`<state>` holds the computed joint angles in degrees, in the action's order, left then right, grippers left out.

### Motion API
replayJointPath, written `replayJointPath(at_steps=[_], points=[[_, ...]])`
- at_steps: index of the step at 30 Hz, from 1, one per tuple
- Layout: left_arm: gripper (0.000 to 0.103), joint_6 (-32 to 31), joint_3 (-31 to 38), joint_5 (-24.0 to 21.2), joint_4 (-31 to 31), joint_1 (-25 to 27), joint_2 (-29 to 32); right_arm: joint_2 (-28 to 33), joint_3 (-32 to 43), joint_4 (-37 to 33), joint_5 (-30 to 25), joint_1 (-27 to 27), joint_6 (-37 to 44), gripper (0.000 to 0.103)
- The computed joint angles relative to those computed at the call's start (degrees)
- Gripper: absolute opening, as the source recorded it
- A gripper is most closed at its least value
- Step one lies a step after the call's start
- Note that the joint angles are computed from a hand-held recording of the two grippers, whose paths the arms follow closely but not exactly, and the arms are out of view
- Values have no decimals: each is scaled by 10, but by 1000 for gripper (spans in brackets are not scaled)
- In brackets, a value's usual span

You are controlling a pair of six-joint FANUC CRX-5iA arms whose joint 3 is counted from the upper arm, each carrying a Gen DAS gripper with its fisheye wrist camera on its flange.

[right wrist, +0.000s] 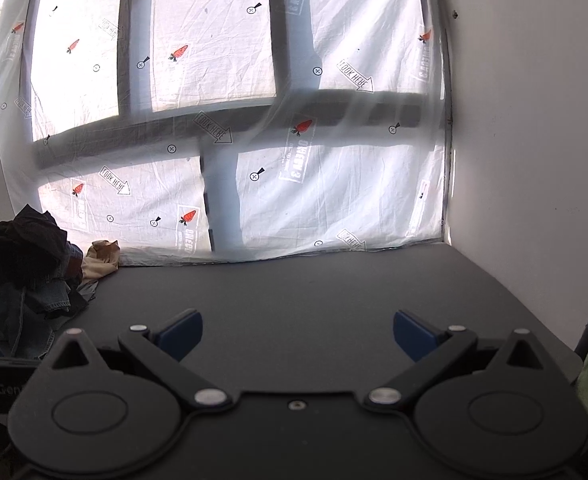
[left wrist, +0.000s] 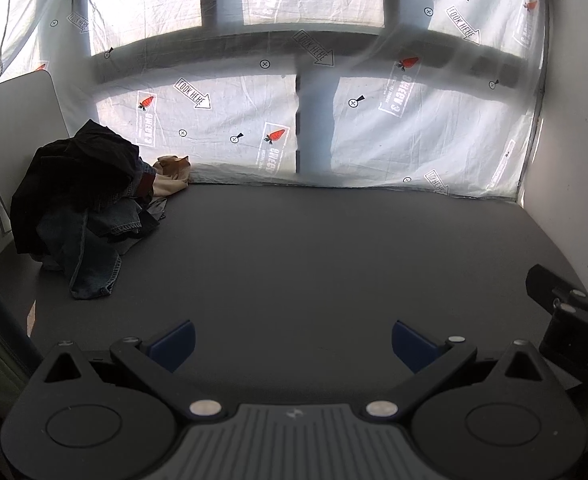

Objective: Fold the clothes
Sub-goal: 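Reach both tools into the clothes pile and grasp the black garment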

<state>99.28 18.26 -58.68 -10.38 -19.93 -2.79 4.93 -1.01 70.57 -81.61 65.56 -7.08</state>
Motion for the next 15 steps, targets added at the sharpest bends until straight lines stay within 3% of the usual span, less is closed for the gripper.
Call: replayJointPath(at_steps=[4, 6, 11, 15], points=[[103, 52, -8, 40, -40, -18, -8, -21, -38, 37, 23, -12, -7, 103], [103, 55, -18, 64, -31, -16, -10, -35, -52, 28, 52, -26, -16, 103], [103, 24, 13, 46, -7, -7, 25, -51, -64, 2, 131, -69, -30, 103], [103, -3, 15, 61, 97, 55, 58, -3, -18, -13, 185, -112, 1, 103]])
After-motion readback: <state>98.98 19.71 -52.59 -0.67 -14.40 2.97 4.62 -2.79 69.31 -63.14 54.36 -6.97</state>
